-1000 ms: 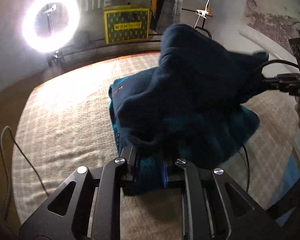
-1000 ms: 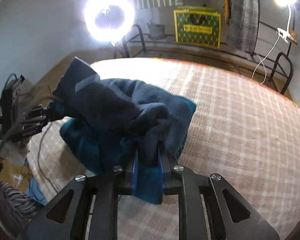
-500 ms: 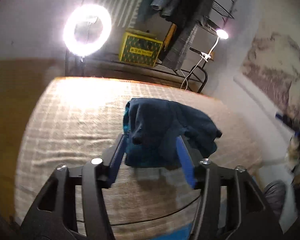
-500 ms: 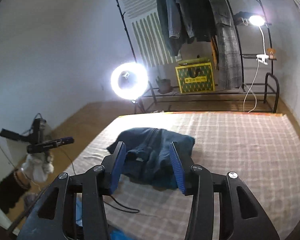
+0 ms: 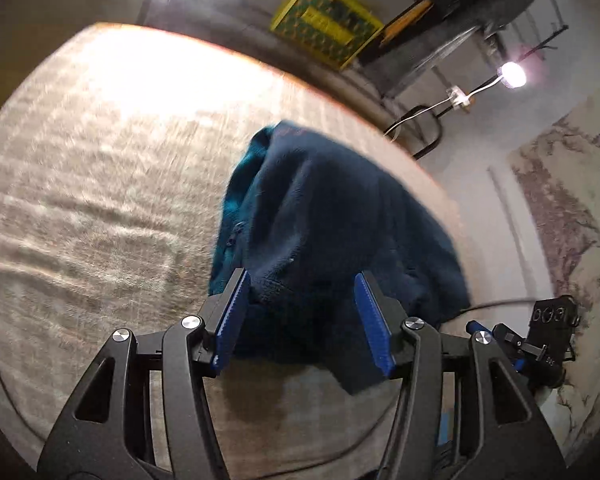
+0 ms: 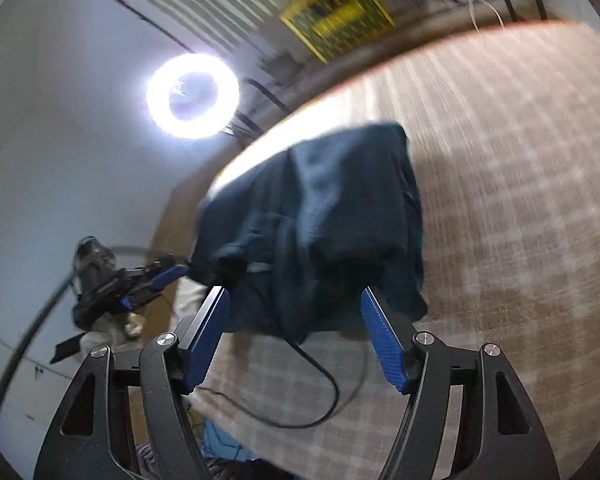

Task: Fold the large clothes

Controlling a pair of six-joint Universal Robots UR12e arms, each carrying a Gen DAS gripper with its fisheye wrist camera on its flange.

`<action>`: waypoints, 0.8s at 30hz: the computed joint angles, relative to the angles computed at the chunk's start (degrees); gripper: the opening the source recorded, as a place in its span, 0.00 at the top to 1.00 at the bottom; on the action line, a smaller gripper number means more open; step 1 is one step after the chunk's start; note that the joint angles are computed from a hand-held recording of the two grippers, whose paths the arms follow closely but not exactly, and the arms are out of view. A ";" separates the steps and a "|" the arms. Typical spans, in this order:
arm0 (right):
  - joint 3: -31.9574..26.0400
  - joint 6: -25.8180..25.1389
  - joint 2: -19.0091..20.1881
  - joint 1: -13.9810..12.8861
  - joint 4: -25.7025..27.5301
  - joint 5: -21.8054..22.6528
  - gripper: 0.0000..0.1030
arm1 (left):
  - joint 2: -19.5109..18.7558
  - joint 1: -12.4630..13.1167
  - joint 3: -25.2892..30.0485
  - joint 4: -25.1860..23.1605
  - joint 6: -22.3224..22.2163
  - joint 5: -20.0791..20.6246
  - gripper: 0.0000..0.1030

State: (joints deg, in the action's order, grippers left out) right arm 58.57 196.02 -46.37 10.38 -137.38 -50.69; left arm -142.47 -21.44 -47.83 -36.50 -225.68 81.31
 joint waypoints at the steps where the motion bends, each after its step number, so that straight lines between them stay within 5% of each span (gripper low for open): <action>1: -1.35 -0.15 1.01 0.17 1.66 0.08 0.34 | -0.64 0.07 0.95 -1.35 0.13 -0.07 0.46; 4: -4.42 -2.24 3.05 0.81 4.14 -0.75 0.34 | -1.74 0.39 1.51 -1.08 -1.09 -2.14 0.46; 7: -7.30 -3.08 5.13 1.50 5.99 -1.68 0.35 | -2.72 0.61 2.29 -0.10 -1.70 -3.80 0.89; 8: -7.46 -2.82 5.43 1.57 5.72 -1.53 0.48 | -2.83 0.55 2.40 0.35 -1.60 -3.56 0.91; 9: -7.71 -2.91 5.63 1.57 5.65 -1.32 0.83 | -2.63 0.38 2.09 1.09 -1.34 -2.80 0.92; 10: -8.55 -3.60 6.08 1.61 6.93 -1.03 0.92 | -2.18 0.34 1.35 1.74 -1.21 -2.76 0.93; 15: -4.18 -2.45 2.74 0.93 3.13 1.99 0.92 | 2.31 0.04 -5.84 9.28 -2.52 -2.98 0.95; 18: 0.90 -8.48 -0.96 0.48 1.20 3.84 0.93 | 3.53 -0.31 -8.47 8.13 -2.03 -2.75 0.95; 22: 0.96 -12.01 -0.25 1.37 10.94 -3.72 0.93 | 1.98 -0.61 -8.21 1.63 -2.17 -4.52 0.95; 24: -0.29 -11.62 1.08 1.37 13.68 -3.69 0.93 | 1.52 -0.94 -6.96 0.23 0.36 -2.62 0.95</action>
State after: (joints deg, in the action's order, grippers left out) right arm 58.28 184.40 -45.29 11.75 -123.70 -54.38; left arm -140.94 -22.39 -54.80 -36.28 -225.32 78.69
